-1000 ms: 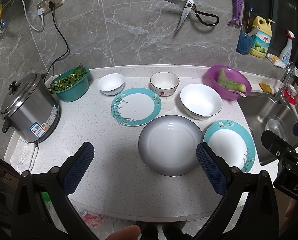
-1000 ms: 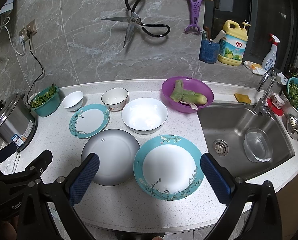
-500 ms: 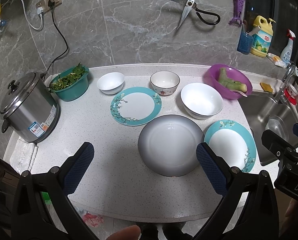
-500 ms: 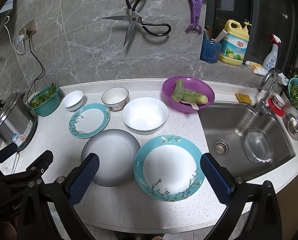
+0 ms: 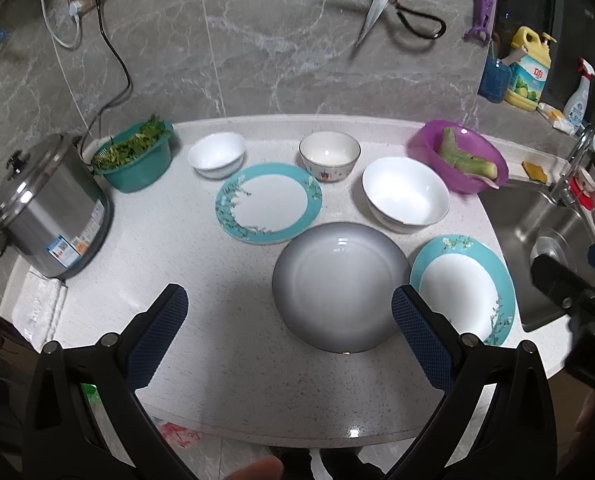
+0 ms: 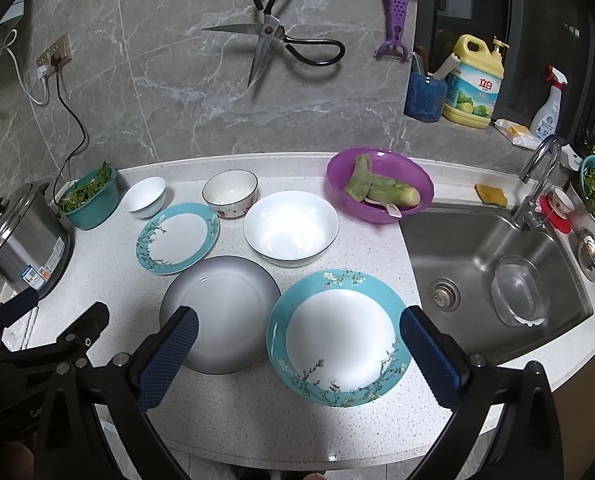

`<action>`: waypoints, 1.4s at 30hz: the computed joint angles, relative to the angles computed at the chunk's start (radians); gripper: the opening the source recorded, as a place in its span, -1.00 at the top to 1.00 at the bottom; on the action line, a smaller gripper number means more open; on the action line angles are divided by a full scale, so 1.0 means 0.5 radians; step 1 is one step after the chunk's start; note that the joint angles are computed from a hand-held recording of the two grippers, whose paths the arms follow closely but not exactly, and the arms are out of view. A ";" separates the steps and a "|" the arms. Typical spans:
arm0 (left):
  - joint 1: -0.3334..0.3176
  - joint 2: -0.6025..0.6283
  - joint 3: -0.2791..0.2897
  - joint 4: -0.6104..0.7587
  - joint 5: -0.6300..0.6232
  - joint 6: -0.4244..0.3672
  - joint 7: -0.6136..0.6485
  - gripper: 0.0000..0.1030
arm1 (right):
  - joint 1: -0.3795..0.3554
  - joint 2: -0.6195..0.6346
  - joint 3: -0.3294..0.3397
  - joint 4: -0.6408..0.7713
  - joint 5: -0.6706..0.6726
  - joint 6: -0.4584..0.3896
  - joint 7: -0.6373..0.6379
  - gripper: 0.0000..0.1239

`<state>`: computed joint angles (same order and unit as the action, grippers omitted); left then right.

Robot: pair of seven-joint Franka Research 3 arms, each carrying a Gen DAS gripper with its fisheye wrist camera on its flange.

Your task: Organize plates and bowls

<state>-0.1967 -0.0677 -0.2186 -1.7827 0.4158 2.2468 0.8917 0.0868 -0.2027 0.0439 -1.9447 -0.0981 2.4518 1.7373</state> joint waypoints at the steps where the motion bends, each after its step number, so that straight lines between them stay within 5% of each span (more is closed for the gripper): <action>1: 0.004 0.021 0.008 0.000 -0.034 -0.013 0.023 -1.00 | 0.007 -0.004 -0.008 -0.010 0.026 0.009 -0.022 -0.66; 4: 0.028 0.083 0.043 -0.015 -0.174 -0.079 0.122 -1.00 | 0.021 -0.013 -0.019 -0.039 0.083 0.034 -0.084 -0.66; 10: 0.140 0.167 0.130 -0.195 -0.377 0.124 0.409 -0.99 | 0.126 0.090 -0.139 -0.014 0.750 -0.069 -0.517 -0.66; 14: 0.284 0.334 0.162 -0.176 -0.915 0.278 1.012 -0.99 | 0.135 0.164 -0.155 -0.038 1.156 -0.135 -0.589 -0.65; 16: 0.371 0.439 0.135 -0.112 -1.217 0.318 1.382 -0.99 | 0.144 0.207 -0.148 -0.075 1.351 -0.121 -0.627 -0.46; 19: 0.440 0.615 0.109 0.067 -1.283 0.212 1.676 -0.94 | 0.145 0.236 -0.119 -0.162 1.518 -0.095 -0.443 -0.26; 24: 0.524 0.860 0.052 0.341 -1.299 -0.037 1.962 -0.55 | 0.167 0.200 -0.090 -0.432 1.761 0.110 -0.150 -0.24; 26: 0.529 0.936 0.038 0.428 -1.296 -0.099 2.006 -0.40 | 0.192 0.177 -0.078 -0.556 1.910 0.286 -0.113 -0.24; 31: 0.575 1.047 -0.026 0.543 -1.421 -0.142 2.164 -0.38 | 0.243 0.186 -0.061 -0.632 1.950 0.569 -0.074 -0.24; 35: 0.543 1.101 -0.028 0.635 -1.398 -0.178 2.159 -0.38 | 0.263 0.262 -0.073 -0.600 2.050 0.644 -0.107 -0.23; 42: 0.496 1.209 -0.046 0.811 -1.355 -0.201 2.139 -0.38 | 0.300 0.306 -0.076 -0.587 2.737 0.885 -0.719 -0.15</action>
